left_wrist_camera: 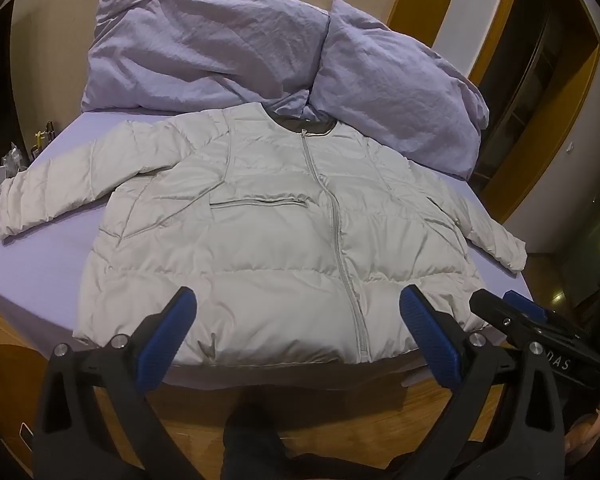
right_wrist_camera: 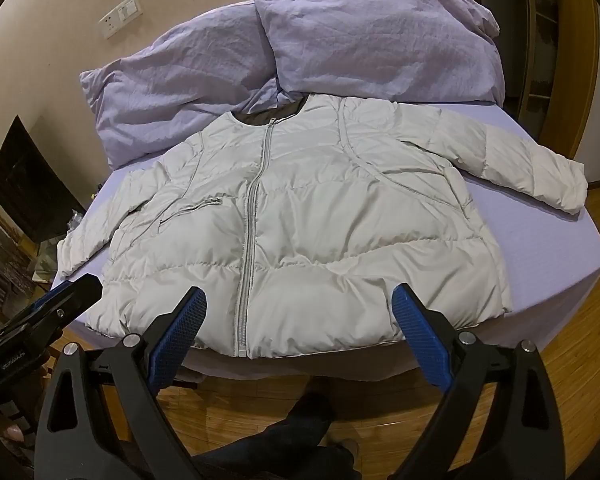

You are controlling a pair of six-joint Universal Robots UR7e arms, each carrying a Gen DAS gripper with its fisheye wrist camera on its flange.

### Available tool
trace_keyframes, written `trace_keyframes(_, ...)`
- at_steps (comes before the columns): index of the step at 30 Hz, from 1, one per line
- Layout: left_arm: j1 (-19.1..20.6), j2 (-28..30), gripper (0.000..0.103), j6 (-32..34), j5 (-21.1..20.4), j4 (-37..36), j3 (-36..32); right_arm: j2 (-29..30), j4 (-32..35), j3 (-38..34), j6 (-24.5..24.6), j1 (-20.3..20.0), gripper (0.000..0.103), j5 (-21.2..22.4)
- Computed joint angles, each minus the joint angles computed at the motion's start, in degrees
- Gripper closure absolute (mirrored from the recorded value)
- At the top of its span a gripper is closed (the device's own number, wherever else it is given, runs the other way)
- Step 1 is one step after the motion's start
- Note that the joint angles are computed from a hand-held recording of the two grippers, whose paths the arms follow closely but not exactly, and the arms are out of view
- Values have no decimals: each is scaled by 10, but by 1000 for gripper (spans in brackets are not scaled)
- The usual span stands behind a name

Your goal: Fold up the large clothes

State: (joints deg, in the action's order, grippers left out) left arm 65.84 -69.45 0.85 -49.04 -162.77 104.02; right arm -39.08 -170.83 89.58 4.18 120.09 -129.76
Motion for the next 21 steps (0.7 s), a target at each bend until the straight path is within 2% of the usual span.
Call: trace_keyframes(21, 4, -1, 2, 0, -2, -2, 4, 1, -1, -1, -2, -1, 7, 1)
